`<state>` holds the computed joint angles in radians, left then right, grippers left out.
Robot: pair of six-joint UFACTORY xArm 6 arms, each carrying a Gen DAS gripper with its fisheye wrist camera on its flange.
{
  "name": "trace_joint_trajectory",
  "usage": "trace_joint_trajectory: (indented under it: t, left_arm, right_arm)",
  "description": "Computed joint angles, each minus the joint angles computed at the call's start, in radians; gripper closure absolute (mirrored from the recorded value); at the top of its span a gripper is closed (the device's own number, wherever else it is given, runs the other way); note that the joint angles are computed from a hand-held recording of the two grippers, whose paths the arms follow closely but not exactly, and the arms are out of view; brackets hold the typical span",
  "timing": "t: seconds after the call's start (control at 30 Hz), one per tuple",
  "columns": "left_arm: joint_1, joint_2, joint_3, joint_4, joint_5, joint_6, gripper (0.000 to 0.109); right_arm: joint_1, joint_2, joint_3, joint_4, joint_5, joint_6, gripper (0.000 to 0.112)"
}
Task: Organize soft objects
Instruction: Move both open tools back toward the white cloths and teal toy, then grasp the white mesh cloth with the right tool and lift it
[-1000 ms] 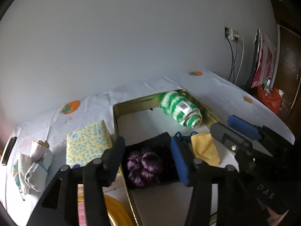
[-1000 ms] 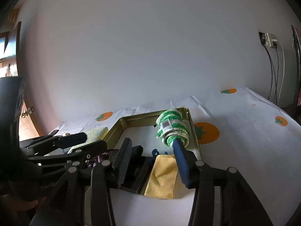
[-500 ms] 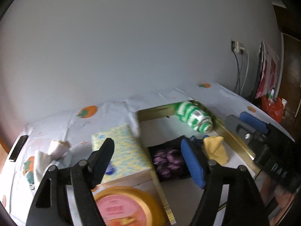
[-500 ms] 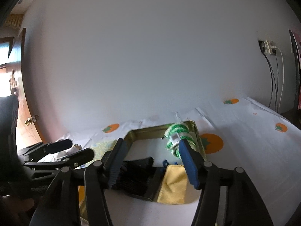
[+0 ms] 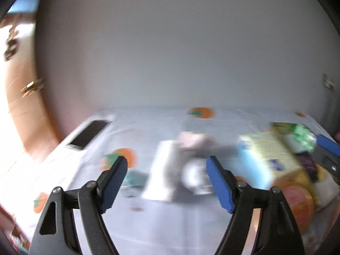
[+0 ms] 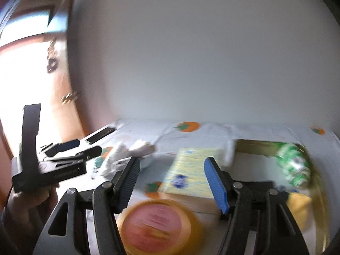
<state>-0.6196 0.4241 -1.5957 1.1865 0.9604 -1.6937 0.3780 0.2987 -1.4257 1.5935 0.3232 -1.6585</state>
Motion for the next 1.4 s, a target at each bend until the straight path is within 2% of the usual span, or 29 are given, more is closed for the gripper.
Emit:
trace_joint_trajectory:
  t: [0.17, 0.27, 0.33, 0.47, 0.5, 0.57, 0.73, 0.8, 0.87, 0.9, 0.93, 0.97, 1.03, 1.07, 1.23, 1.4]
  left_arm:
    - [0.050, -0.102, 0.176, 0.010, -0.020, -0.102, 0.028]
    - [0.068, -0.122, 0.227, 0.019, -0.059, -0.131, 0.028]
    - [0.074, -0.131, 0.249, 0.028, -0.071, -0.146, 0.028]
    - [0.085, -0.167, 0.305, 0.029, -0.071, -0.180, 0.028]
    - [0.089, -0.180, 0.322, 0.034, -0.073, -0.195, 0.028]
    - [0.092, -0.208, 0.356, 0.043, -0.064, -0.223, 0.028]
    - [0.105, -0.259, 0.421, 0.058, -0.065, -0.270, 0.024]
    - [0.110, -0.270, 0.440, 0.067, -0.082, -0.282, 0.024]
    - [0.111, -0.274, 0.449, 0.066, -0.087, -0.287, 0.024]
    - [0.114, -0.277, 0.455, 0.069, -0.096, -0.293, 0.024]
    - [0.119, -0.278, 0.459, 0.073, -0.108, -0.298, 0.024]
    - [0.121, -0.277, 0.461, 0.073, -0.112, -0.300, 0.024]
    - [0.125, -0.277, 0.465, 0.075, -0.123, -0.304, 0.024]
    - [0.127, -0.277, 0.465, 0.075, -0.127, -0.304, 0.024]
    - [0.135, -0.275, 0.462, 0.076, -0.147, -0.296, 0.024]
    - [0.149, -0.237, 0.420, 0.057, -0.190, -0.239, 0.024]
  right_arm:
    - [0.109, 0.069, -0.064, -0.190, -0.056, 0.161, 0.047]
    - [0.153, 0.134, -0.118, -0.398, -0.076, 0.375, 0.047]
    - [0.169, 0.161, -0.145, -0.492, -0.085, 0.465, 0.047]
    - [0.184, 0.232, -0.244, -0.663, -0.039, 0.646, 0.047]
    - [0.189, 0.248, -0.266, -0.694, -0.028, 0.655, 0.047]
    - [0.206, 0.297, -0.320, -0.829, -0.033, 0.759, 0.047]
    - [0.220, 0.440, -0.493, -1.277, 0.061, 1.132, 0.047]
    - [0.223, 0.489, -0.554, -1.372, 0.099, 1.214, 0.048]
    - [0.225, 0.542, -0.622, -1.510, 0.149, 1.317, 0.058]
    - [0.224, 0.560, -0.645, -1.534, 0.162, 1.335, 0.060]
    - [0.223, 0.560, -0.636, -1.530, 0.152, 1.330, 0.066]
    - [0.223, 0.558, -0.629, -1.530, 0.146, 1.327, 0.081]
    - [0.221, 0.557, -0.629, -1.471, 0.166, 1.276, 0.090]
    - [0.221, 0.546, -0.605, -1.442, 0.142, 1.257, 0.094]
    - [0.227, 0.454, -0.449, -1.145, 0.021, 1.021, 0.098]
    - [0.258, 0.359, -0.300, -0.856, -0.176, 0.749, 0.098]
